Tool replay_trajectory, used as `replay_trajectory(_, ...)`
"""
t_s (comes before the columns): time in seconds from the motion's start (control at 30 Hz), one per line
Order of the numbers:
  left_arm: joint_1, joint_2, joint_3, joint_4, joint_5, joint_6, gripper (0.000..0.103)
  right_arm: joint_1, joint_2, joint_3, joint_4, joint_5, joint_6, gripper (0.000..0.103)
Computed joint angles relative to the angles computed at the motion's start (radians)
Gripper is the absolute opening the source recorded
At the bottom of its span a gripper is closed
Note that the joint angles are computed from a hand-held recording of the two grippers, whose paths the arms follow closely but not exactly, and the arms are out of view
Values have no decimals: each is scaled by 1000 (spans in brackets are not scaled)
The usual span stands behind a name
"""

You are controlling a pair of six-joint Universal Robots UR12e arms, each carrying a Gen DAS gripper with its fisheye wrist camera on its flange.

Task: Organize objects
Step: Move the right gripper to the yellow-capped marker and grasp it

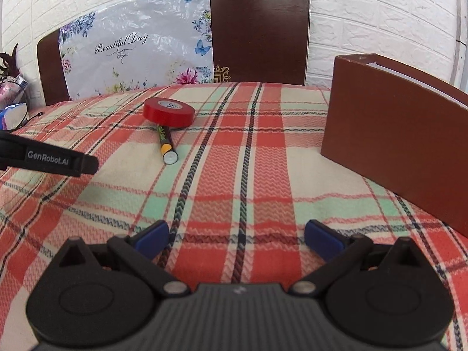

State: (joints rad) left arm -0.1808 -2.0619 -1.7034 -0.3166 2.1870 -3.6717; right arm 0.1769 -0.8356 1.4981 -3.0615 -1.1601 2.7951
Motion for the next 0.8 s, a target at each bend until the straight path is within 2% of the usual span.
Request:
replay_trajectory(0.17, 22, 13, -45, 40, 9, -26, 80, 5, -1, 1, 0, -20, -9, 103)
replay_trajectory(0.33, 42, 11, -85, 133, 26, 4, 95, 20, 5, -17, 19, -43, 9, 103)
replay_trajectory(0.43, 61, 14, -113, 206, -15, -7, 100, 34, 17, -43, 39, -32, -15, 102)
replay_trajectory(0.53, 66, 7, -118, 242, -23, 7, 103, 50, 39, -84, 55, -25, -21, 101)
replay_trajectory(0.77, 66, 3, -117, 250, -19, 15, 103, 85, 103, -196, 85, -19, -22, 96)
replay_trajectory(0.8, 66, 3, -117, 250, -19, 15, 103, 89, 111, -210, 87, -18, -25, 92)
